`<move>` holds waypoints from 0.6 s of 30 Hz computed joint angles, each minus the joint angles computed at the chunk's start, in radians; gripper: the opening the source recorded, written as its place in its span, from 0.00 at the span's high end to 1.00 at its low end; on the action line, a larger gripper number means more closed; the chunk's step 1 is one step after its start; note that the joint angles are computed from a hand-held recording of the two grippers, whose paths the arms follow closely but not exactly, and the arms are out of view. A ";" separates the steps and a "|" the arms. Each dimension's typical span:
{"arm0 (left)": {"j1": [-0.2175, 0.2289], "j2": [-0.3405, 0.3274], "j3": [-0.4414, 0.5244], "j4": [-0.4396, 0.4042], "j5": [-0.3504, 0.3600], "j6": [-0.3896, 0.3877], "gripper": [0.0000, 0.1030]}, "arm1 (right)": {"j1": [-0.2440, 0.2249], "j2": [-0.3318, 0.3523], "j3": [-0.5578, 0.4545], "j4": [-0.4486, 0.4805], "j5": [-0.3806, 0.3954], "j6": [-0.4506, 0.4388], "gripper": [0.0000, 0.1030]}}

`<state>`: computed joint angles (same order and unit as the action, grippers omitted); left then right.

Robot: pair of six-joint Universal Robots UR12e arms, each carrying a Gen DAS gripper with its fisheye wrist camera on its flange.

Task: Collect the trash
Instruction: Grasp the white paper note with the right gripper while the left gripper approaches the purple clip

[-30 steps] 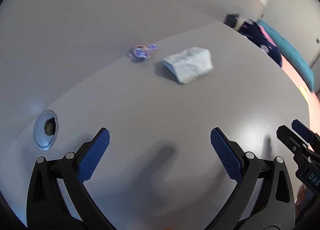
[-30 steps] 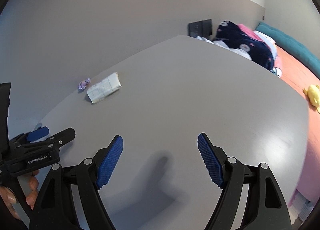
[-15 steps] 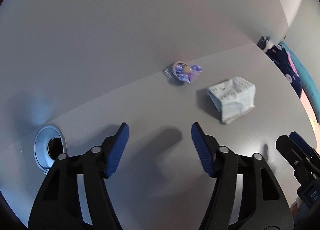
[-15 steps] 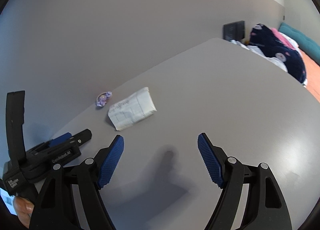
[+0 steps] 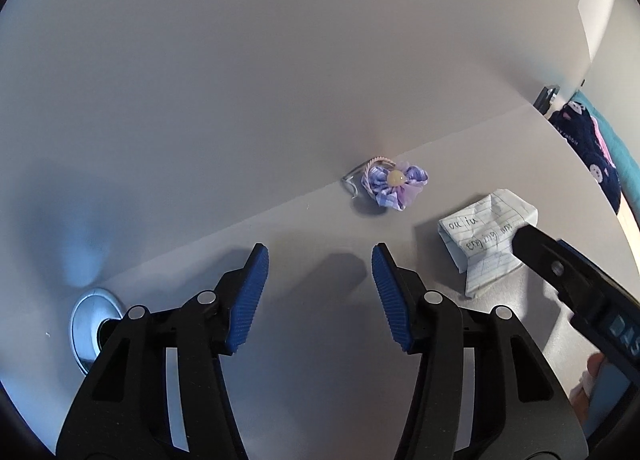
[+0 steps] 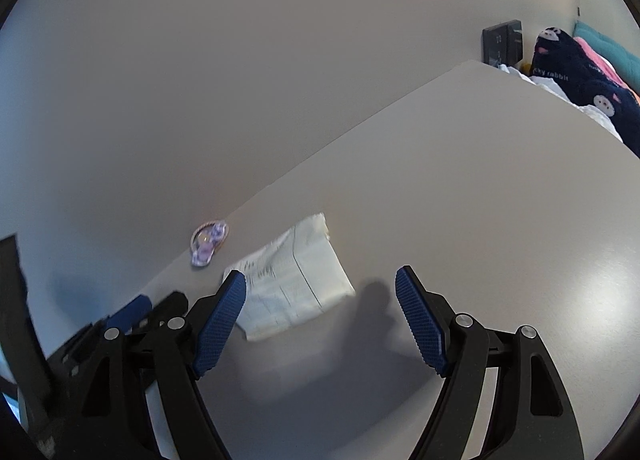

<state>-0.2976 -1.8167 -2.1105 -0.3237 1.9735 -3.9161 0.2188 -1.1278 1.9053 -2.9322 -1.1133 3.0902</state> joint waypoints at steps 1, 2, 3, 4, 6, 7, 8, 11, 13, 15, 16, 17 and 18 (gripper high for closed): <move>0.001 0.000 -0.001 0.001 0.003 0.004 0.49 | 0.005 0.003 -0.006 0.008 -0.006 0.001 0.24; 0.001 -0.001 -0.001 0.000 0.006 0.007 0.49 | 0.011 0.007 -0.012 0.013 -0.013 0.001 0.24; 0.000 -0.006 0.006 -0.004 0.010 0.009 0.49 | 0.019 0.011 -0.019 0.018 -0.025 0.002 0.24; 0.000 -0.007 0.007 -0.005 0.012 0.011 0.49 | 0.023 0.013 -0.022 0.019 -0.029 -0.001 0.24; 0.000 -0.007 0.008 -0.005 0.012 0.016 0.49 | 0.035 0.019 -0.029 0.013 -0.050 -0.028 0.25; 0.002 -0.008 0.008 -0.003 0.011 0.017 0.49 | 0.038 0.020 -0.028 0.008 -0.059 -0.043 0.25; 0.003 -0.008 0.009 -0.002 0.010 0.017 0.49 | 0.042 0.022 -0.030 0.003 -0.071 -0.056 0.29; 0.000 -0.026 0.031 -0.013 0.022 0.016 0.49 | 0.039 0.027 -0.037 0.006 -0.064 -0.084 0.61; 0.001 -0.031 0.037 -0.011 0.022 0.009 0.49 | 0.031 0.028 -0.038 0.012 -0.042 -0.082 0.70; 0.001 -0.039 0.047 -0.012 0.024 -0.003 0.49 | 0.022 0.031 -0.040 0.001 -0.028 -0.081 0.76; 0.001 -0.042 0.052 -0.015 0.027 -0.007 0.49 | 0.017 0.033 -0.040 -0.014 -0.029 -0.081 0.77; 0.002 -0.042 0.053 -0.019 0.030 -0.012 0.49 | 0.015 0.034 -0.039 -0.031 -0.037 -0.079 0.79; 0.002 -0.047 0.062 -0.028 0.036 -0.027 0.49 | 0.012 0.033 -0.034 -0.053 -0.047 -0.073 0.79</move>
<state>-0.2959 -1.8640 -2.0483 -0.3516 2.0098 -3.9427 0.2307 -1.0947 1.8709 -2.9855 -1.1600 3.0172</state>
